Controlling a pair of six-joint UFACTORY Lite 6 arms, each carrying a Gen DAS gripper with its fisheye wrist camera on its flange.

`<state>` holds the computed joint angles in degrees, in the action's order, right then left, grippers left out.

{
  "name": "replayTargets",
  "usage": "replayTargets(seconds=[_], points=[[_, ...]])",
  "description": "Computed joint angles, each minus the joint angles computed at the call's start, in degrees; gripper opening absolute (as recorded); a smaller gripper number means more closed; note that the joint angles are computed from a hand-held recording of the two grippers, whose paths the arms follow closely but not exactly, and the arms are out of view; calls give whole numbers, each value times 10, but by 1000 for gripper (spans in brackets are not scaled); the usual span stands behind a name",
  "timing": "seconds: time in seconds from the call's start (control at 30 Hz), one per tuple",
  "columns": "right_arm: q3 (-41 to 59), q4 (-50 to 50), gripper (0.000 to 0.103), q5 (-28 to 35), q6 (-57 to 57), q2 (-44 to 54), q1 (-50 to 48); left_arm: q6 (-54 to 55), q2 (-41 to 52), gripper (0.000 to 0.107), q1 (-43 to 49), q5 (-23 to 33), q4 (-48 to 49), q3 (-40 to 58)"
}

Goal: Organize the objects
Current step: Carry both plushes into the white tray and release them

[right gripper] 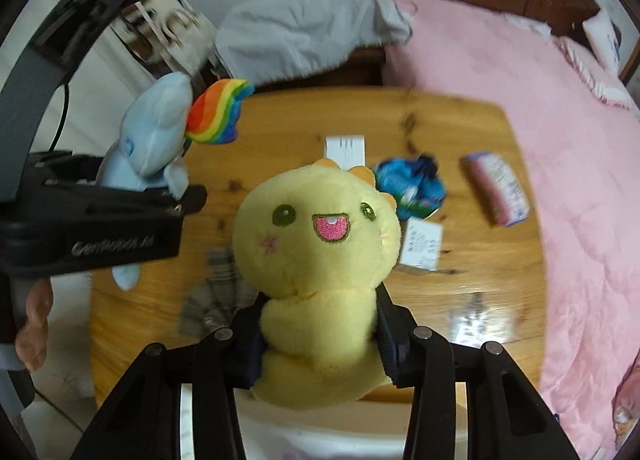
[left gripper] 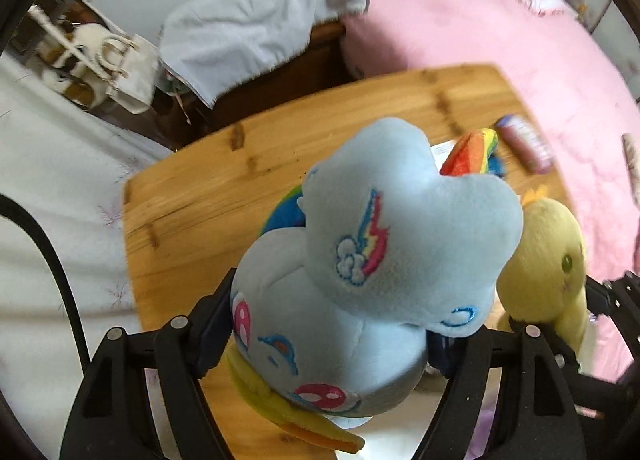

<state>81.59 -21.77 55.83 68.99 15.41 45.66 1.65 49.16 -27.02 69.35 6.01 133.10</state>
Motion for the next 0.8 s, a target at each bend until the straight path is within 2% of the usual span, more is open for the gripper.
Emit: replayTargets(seconds=[0.2,0.5,0.63,0.8], points=[[113,-47,46,122,18,-28,70,-27,-236,81,-14,-29,-13,-201],[265,-113,46,266,85,-12,230,-83,-453,81,-40,-28,-27,-388],[273,-134,46,294,118,-20,281,-124,-545,81,-70,-38,-13,-474],[210,-153,46,282,185,-59,330,-174,-642,81,-116,-46,11,-563]])
